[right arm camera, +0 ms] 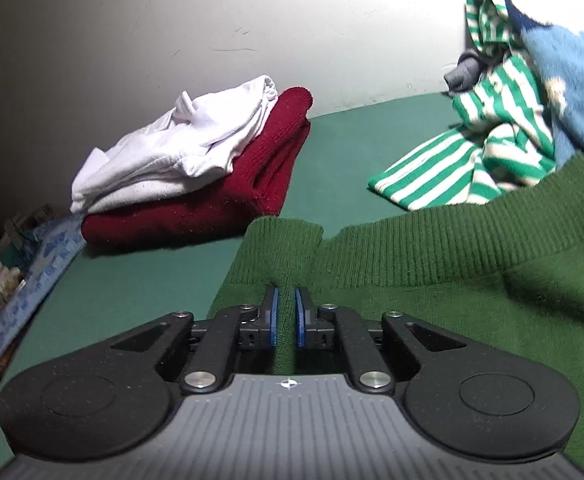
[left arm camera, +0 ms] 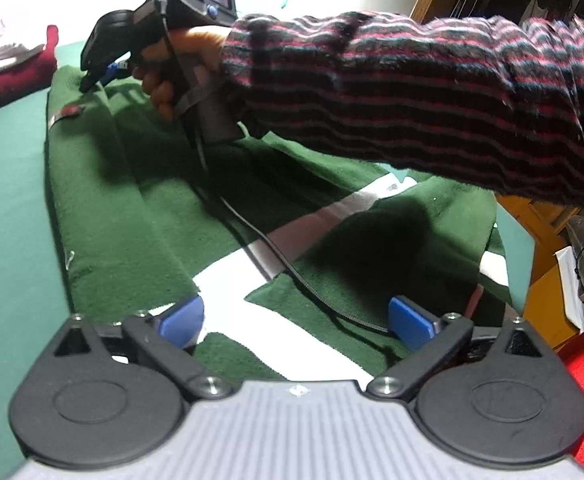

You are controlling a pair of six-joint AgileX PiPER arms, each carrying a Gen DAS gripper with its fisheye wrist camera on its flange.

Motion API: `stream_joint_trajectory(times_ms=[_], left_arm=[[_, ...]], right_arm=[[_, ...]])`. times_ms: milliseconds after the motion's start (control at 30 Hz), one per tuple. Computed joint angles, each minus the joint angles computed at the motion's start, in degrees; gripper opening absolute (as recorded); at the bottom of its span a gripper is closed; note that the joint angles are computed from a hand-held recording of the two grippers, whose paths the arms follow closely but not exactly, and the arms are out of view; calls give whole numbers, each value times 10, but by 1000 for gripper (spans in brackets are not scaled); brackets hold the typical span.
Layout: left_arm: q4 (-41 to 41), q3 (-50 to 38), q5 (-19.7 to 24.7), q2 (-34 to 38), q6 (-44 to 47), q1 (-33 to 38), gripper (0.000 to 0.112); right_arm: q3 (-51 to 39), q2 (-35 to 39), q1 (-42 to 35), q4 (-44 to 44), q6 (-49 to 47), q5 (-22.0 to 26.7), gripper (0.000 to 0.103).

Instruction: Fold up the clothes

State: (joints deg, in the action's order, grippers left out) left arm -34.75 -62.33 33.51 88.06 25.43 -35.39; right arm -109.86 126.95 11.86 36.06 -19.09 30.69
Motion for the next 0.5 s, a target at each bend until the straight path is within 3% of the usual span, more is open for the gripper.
stream_joint_trajectory(times_ms=[33, 100, 167, 233, 400, 500], left_arm=[[-3, -1, 7, -6, 1, 6, 89], [-24, 11, 17, -34, 20, 27, 88], [-32, 27, 21, -60, 27, 44, 89], [-37, 41, 31, -73, 37, 60, 89], [-72, 53, 70, -59, 83, 80, 90], [-89, 60, 61, -54, 133, 63, 100]], right_arm=[[22, -22, -2, 0, 3, -3, 13], [80, -69, -15, 68, -59, -13, 13], [154, -129, -46, 176, -167, 31, 15], [238, -197, -74, 217, -221, 80, 16], [448, -375, -109, 177, -227, 140, 20], [539, -456, -114, 152, -216, 164, 23]])
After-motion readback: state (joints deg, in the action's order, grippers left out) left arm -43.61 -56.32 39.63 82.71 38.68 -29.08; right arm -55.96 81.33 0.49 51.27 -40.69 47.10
